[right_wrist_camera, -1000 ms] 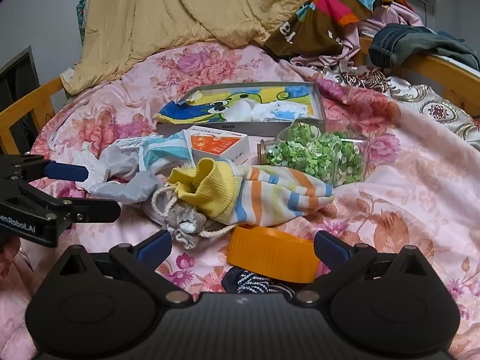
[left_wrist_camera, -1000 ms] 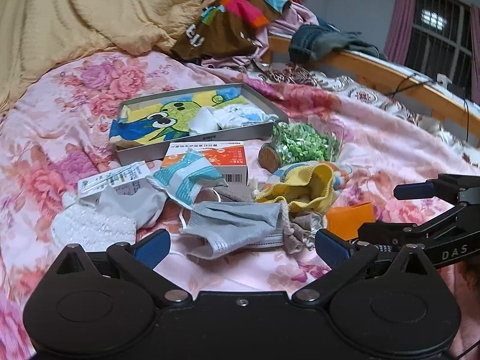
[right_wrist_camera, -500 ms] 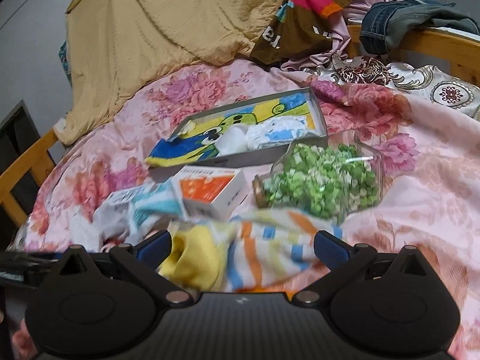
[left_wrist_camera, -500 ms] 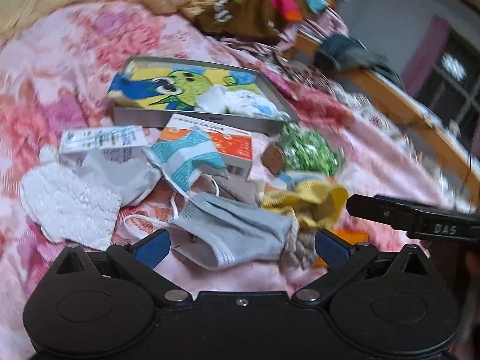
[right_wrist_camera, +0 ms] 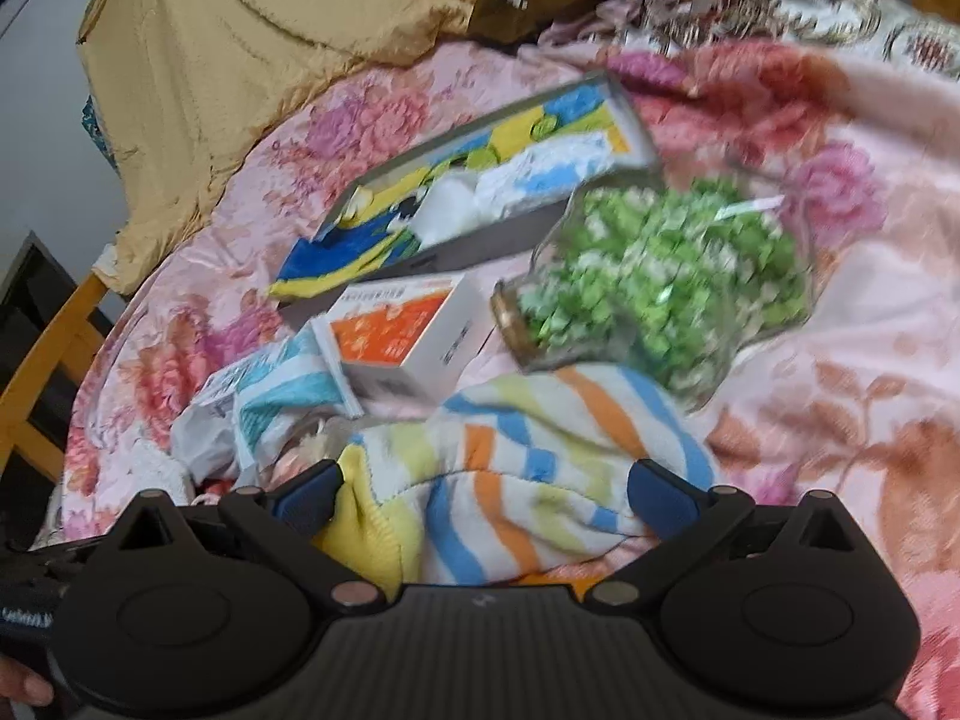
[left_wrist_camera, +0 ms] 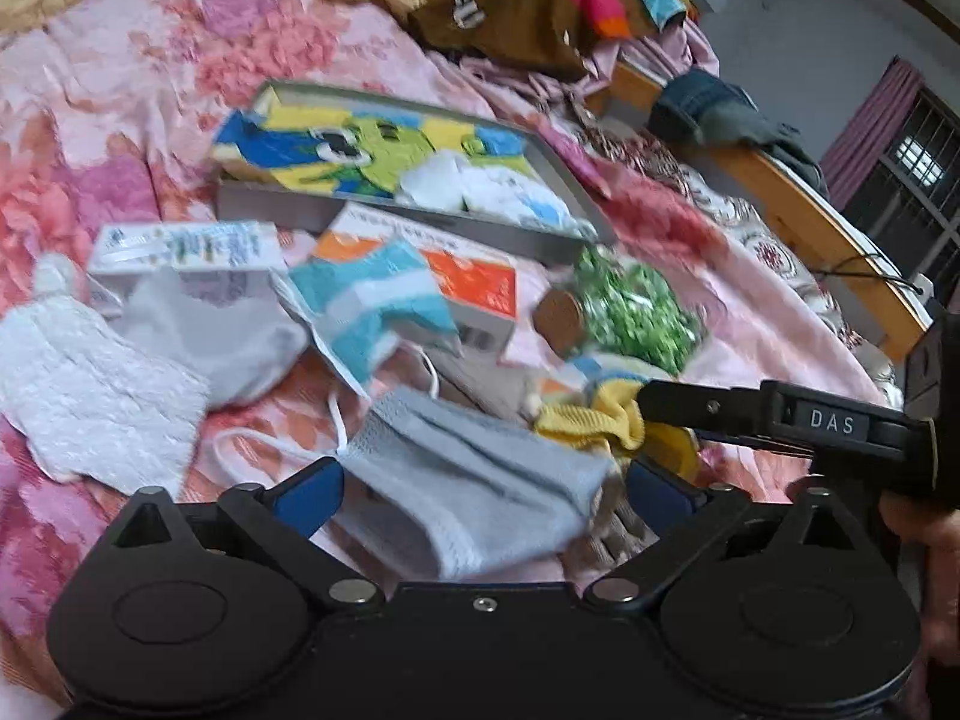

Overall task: Organize soft objects
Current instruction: 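Grasp the grey face mask with the left tool while the right tool grasps the yellow striped cloth, then lift the mask and striped cloth and carry them over the painted tray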

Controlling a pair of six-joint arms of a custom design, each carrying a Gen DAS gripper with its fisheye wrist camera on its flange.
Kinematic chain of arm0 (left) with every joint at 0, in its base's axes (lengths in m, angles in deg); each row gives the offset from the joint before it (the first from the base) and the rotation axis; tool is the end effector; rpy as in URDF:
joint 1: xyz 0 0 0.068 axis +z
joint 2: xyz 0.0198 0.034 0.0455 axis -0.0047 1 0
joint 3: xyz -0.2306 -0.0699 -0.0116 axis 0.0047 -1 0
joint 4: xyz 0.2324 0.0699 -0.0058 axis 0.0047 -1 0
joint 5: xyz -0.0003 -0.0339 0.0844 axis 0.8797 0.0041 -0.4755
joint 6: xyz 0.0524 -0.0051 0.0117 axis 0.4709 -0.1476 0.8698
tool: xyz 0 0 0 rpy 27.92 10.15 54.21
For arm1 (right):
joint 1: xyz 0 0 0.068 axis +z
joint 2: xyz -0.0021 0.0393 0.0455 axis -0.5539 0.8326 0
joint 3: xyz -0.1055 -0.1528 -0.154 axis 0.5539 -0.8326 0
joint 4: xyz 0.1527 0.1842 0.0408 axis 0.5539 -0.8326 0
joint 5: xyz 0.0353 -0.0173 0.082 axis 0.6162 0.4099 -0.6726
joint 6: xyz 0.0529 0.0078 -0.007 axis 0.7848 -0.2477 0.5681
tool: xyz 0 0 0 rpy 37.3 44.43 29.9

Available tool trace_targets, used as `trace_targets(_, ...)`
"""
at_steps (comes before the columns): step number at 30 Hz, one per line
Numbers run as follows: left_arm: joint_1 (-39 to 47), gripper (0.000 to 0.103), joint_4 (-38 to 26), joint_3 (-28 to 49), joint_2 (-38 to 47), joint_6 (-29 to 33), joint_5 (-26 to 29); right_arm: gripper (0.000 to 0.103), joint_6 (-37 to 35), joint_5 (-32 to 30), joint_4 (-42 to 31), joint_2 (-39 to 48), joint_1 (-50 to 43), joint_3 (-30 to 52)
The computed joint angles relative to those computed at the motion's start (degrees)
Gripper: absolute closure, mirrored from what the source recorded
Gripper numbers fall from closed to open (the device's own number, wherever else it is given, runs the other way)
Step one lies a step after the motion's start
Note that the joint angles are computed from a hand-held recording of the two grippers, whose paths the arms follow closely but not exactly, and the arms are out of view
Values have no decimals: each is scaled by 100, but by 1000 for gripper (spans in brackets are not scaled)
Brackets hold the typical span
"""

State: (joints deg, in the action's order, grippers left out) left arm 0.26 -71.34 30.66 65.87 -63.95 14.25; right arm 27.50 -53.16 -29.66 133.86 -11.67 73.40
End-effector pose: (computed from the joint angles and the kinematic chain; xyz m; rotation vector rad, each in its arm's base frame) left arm 0.1775 -0.0122 0.1051 -0.0265 2.3438 -0.5535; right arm 0.2355 0.1038 0.0921 -0.0795 2.3813 0.6655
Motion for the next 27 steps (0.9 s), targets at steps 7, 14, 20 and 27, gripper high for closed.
trace_targets(7, 292, 6, 407, 113, 684, -395, 192, 6, 157, 268, 105, 161, 197, 37)
trace_targets(14, 298, 22, 413, 43, 605, -281, 254, 22, 130, 400, 123, 151, 240, 0)
trace_targets(20, 304, 52, 279, -29, 302, -167, 301, 34, 58, 290, 101, 197, 280, -5)
trace_targets(27, -193, 73, -8, -217, -512, 236, -194, 63, 165, 178, 91, 183, 233, -67)
